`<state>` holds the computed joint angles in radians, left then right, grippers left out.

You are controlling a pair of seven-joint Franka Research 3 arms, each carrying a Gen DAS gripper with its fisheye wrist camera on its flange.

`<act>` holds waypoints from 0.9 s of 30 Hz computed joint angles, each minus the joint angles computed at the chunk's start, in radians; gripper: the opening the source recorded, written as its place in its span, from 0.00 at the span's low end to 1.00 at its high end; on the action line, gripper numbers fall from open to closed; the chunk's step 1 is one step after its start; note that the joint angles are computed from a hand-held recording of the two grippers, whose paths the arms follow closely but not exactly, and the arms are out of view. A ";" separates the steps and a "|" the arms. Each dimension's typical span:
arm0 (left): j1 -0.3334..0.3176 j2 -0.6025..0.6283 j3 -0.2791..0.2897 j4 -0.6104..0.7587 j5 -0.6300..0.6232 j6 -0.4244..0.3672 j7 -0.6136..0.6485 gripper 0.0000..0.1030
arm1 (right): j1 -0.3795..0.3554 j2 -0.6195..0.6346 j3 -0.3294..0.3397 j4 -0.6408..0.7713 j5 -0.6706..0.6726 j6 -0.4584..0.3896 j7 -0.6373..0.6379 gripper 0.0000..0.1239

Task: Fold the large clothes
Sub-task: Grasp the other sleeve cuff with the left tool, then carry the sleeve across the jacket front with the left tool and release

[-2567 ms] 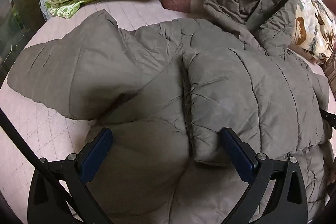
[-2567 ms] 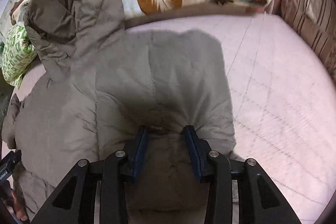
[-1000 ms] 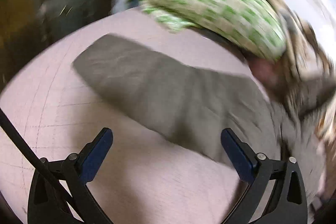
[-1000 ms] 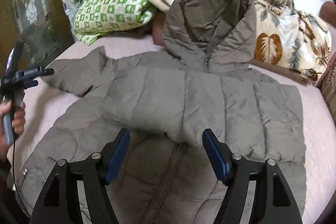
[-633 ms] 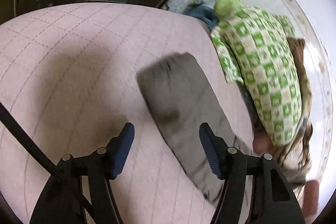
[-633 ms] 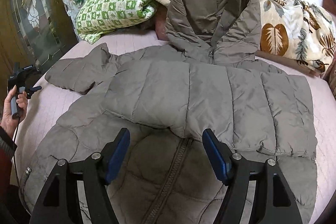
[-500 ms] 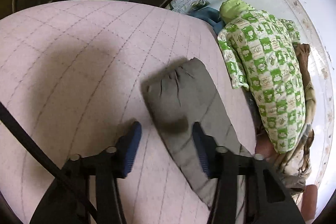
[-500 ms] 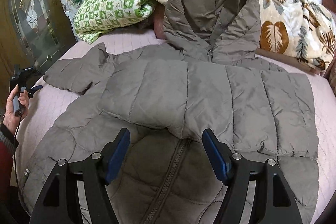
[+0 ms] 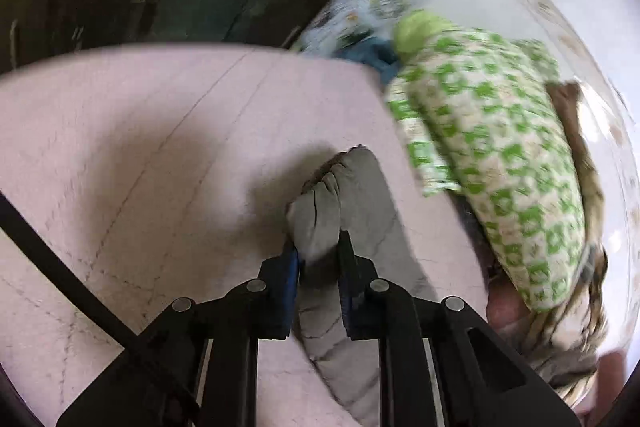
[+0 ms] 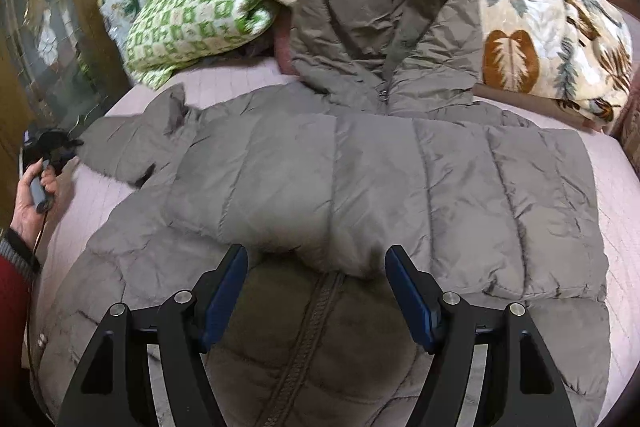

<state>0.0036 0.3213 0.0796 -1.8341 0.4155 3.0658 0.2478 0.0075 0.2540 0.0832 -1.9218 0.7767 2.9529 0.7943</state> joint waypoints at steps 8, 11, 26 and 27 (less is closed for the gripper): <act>-0.129 -0.144 0.024 0.046 0.243 0.004 -0.059 0.15 | -0.067 -0.016 0.028 0.018 0.154 0.041 -0.022 0.61; -0.124 -0.155 -0.059 0.114 0.256 -0.060 0.010 0.15 | -0.087 -0.033 0.032 0.028 0.254 0.031 -0.078 0.61; -0.331 0.023 -0.223 0.578 0.211 -0.357 0.261 0.15 | -0.114 -0.107 -0.105 0.064 0.685 -0.171 -0.282 0.61; -0.351 0.049 -0.224 0.617 0.206 -0.375 0.280 0.15 | -0.117 -0.109 -0.112 0.064 0.697 -0.171 -0.285 0.61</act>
